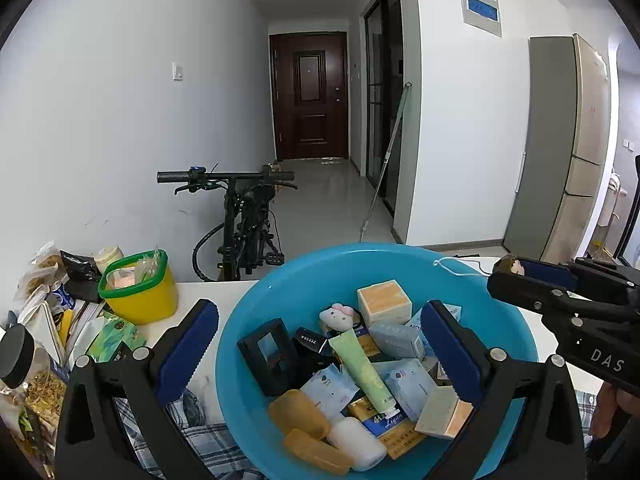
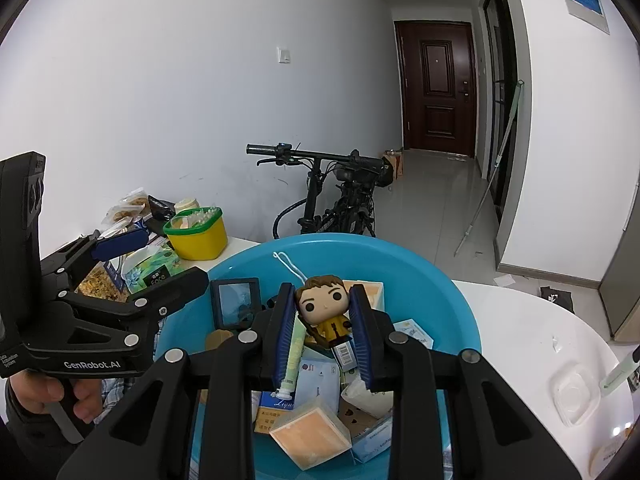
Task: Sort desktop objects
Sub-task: 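Lower the figurine keychain into the basin and open the right gripper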
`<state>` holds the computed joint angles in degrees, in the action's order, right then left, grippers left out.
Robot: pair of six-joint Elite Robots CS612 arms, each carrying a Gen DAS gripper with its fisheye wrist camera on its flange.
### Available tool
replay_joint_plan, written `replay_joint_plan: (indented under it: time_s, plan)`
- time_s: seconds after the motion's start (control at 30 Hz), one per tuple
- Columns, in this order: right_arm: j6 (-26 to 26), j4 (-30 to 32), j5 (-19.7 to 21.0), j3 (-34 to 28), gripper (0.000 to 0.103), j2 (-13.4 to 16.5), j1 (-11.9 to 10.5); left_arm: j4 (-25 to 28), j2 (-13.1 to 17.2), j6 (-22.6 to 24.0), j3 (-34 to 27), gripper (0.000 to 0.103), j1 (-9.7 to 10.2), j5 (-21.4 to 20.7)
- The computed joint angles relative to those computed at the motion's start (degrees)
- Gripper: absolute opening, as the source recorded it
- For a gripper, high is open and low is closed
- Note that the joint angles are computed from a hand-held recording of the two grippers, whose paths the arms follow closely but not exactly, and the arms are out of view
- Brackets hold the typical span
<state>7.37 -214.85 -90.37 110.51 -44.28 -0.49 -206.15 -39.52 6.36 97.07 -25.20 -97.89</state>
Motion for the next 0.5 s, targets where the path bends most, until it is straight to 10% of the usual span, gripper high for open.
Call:
replay_joint_plan:
  time_s: [0.5]
  plan:
    - [-0.34, 0.61, 0.47, -0.24, 0.026, 0.15, 0.06, 0.47, -0.13, -0.44, 0.26, 0.103, -0.14, 0.57]
